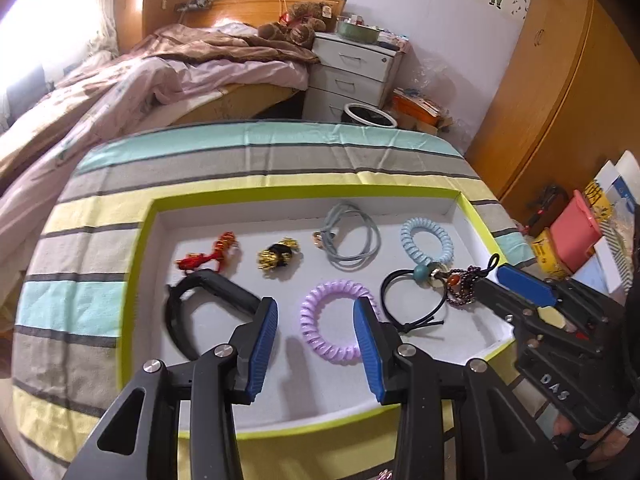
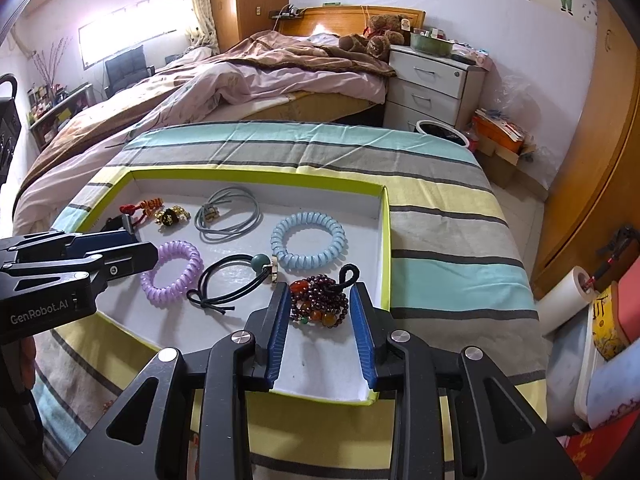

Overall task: Organize jewelry
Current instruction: 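Open left tool to release purple coil while right tool releases beaded bracelet, then raise both open tools out of the green box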

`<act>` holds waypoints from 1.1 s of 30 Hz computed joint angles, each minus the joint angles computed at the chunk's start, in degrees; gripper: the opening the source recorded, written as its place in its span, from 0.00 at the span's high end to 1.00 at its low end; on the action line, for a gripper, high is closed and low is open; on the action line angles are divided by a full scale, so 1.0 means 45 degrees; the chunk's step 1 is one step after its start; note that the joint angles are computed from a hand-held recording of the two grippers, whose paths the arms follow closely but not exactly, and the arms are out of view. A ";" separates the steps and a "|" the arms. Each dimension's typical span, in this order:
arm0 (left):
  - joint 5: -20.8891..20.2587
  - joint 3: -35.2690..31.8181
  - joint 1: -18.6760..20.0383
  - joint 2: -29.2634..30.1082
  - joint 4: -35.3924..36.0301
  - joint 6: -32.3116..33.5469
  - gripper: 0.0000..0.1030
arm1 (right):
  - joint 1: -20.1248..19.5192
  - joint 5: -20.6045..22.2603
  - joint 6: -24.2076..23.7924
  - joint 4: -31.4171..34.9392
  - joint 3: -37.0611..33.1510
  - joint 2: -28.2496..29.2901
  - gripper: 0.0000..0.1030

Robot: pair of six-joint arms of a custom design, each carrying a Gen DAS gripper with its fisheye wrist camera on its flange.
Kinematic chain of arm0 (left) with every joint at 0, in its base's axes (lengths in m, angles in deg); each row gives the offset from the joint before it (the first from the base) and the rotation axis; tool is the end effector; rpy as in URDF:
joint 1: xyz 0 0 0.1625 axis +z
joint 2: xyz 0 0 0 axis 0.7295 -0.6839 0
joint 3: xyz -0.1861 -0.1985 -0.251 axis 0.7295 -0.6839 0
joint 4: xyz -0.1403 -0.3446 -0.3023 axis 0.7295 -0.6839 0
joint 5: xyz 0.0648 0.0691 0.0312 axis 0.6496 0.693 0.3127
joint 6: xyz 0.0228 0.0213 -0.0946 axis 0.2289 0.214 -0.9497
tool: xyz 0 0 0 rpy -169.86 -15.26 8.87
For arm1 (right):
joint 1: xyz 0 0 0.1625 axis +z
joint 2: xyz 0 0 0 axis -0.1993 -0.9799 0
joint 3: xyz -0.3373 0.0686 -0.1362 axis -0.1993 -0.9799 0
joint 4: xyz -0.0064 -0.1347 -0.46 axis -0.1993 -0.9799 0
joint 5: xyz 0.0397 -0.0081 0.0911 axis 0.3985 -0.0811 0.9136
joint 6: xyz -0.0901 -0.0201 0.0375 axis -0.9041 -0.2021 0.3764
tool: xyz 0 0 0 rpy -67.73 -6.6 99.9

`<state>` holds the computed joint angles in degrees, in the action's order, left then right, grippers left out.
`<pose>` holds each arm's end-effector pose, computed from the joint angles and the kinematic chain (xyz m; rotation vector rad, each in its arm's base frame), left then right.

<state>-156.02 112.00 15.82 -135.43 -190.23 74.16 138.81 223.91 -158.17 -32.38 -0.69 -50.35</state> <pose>-0.0960 -0.5603 0.3310 1.0418 2.5280 -0.4022 0.3889 -0.4406 -0.0329 0.0305 -2.1072 0.9748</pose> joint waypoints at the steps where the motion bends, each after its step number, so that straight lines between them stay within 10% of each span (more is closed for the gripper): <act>1: -0.0012 0.0046 -0.0015 -0.0092 -0.0012 0.0014 0.62 | 0.0051 -0.0041 -0.0040 -0.0198 0.0135 -0.0122 0.69; 22: -0.0419 0.1292 0.0095 -0.3434 0.0881 0.0315 0.56 | 0.1548 0.0313 0.1651 -0.1076 0.1669 -0.0846 0.54; 33: -0.1064 0.1673 0.0563 -0.4485 0.1559 0.0496 0.56 | 0.1563 -0.1080 0.2806 -0.1059 0.1986 -0.0515 0.54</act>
<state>-160.80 119.53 18.35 -155.62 -183.21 76.39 145.84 219.05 -145.54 -37.14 8.25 -52.66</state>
